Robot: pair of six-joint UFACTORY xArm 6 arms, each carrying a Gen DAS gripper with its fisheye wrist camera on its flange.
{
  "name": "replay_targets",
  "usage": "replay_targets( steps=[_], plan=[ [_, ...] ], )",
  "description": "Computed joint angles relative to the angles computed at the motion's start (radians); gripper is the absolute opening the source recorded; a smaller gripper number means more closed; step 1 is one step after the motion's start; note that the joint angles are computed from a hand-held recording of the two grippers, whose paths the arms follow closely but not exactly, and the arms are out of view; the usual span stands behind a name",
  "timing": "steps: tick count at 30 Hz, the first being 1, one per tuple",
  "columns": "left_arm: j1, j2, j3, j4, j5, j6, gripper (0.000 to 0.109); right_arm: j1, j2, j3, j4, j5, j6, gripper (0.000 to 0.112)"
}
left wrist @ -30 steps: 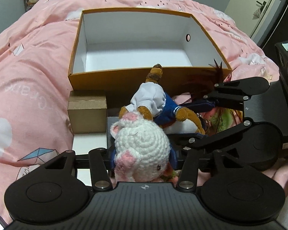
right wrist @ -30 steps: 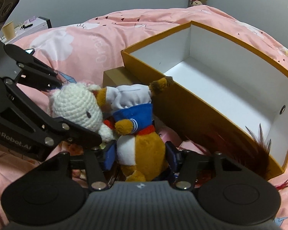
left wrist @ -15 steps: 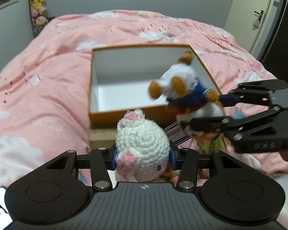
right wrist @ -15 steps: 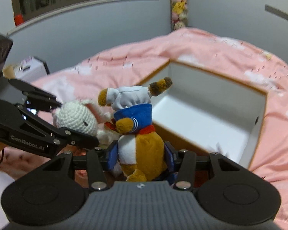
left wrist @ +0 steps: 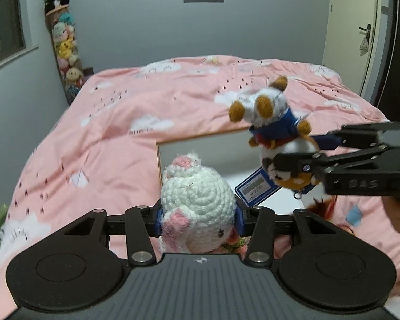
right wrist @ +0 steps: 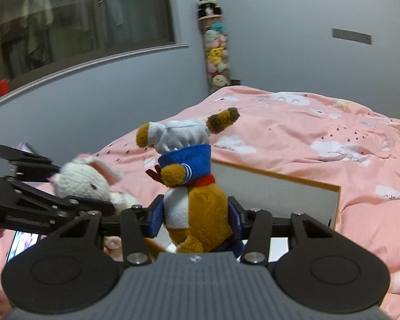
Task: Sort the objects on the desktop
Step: 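Carry the duck plush into the white box and open the right gripper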
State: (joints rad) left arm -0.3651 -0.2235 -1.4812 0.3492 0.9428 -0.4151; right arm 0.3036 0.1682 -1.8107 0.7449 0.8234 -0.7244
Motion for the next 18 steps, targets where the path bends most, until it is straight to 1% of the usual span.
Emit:
replay_targets(
  steps=[3,7,8,10,13,17,18],
  plan=[
    [0.041,0.070,-0.077,-0.075,0.014,0.059,0.054,-0.001,0.079,-0.079,-0.033,0.001,0.067,0.051],
    [0.091,0.194,-0.195,-0.193,0.068,0.144,0.054,-0.006,0.191,-0.203,-0.080,0.060,0.157,0.051],
    [0.099,0.224,-0.222,-0.219,0.089,0.160,0.054,-0.009,0.216,-0.232,-0.087,0.086,0.179,0.051],
    [0.111,0.279,-0.270,-0.257,0.127,0.195,0.054,-0.020,0.290,-0.329,-0.094,0.170,0.232,0.051],
    [0.122,0.354,-0.335,-0.279,0.186,0.233,0.054,-0.029,0.400,-0.477,-0.121,0.287,0.319,0.051],
    [0.132,0.436,-0.418,-0.311,0.261,0.279,0.054,-0.025,0.503,-0.606,-0.163,0.384,0.392,0.051],
    [0.136,0.455,-0.437,-0.316,0.280,0.288,0.054,-0.027,0.546,-0.670,-0.171,0.422,0.417,0.051]
  ],
)
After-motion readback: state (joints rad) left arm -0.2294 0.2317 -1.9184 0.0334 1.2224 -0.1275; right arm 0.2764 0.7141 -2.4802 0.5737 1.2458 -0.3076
